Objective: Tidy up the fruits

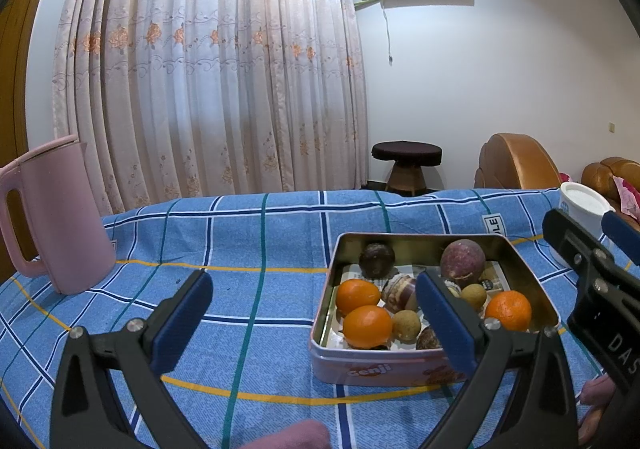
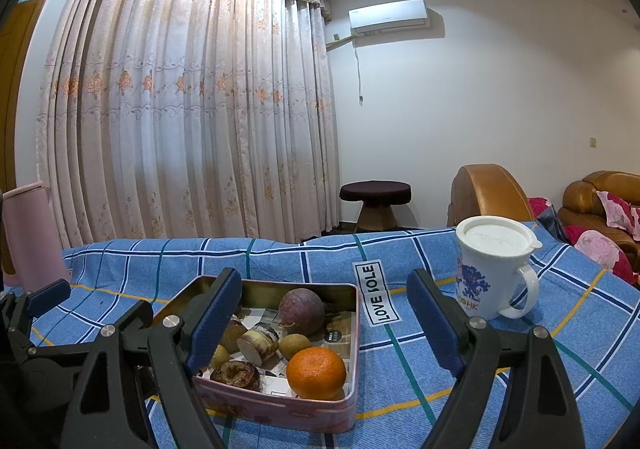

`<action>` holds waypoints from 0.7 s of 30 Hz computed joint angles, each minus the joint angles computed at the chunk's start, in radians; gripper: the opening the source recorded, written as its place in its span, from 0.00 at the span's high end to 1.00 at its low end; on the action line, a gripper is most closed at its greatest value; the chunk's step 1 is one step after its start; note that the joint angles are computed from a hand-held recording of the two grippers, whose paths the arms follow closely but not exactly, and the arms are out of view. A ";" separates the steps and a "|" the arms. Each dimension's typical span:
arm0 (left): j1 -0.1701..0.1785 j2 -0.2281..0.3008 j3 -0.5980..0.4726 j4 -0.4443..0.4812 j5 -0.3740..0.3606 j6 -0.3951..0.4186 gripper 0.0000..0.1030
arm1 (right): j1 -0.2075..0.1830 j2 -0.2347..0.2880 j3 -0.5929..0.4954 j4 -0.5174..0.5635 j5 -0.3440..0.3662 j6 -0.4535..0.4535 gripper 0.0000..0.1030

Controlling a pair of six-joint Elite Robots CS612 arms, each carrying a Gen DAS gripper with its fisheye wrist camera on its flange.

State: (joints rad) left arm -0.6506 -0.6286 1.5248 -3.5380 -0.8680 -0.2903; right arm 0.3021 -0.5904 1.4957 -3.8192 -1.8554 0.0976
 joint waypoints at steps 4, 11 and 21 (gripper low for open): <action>0.000 0.000 0.000 0.000 0.000 0.000 0.00 | 0.000 0.000 -0.001 0.001 0.000 0.002 0.16; 0.000 0.000 0.001 -0.002 -0.004 0.000 0.00 | 0.000 0.002 -0.002 0.003 0.000 0.001 0.17; 0.004 -0.003 0.002 0.010 -0.027 -0.015 0.00 | 0.000 0.003 -0.002 0.008 -0.009 0.015 0.17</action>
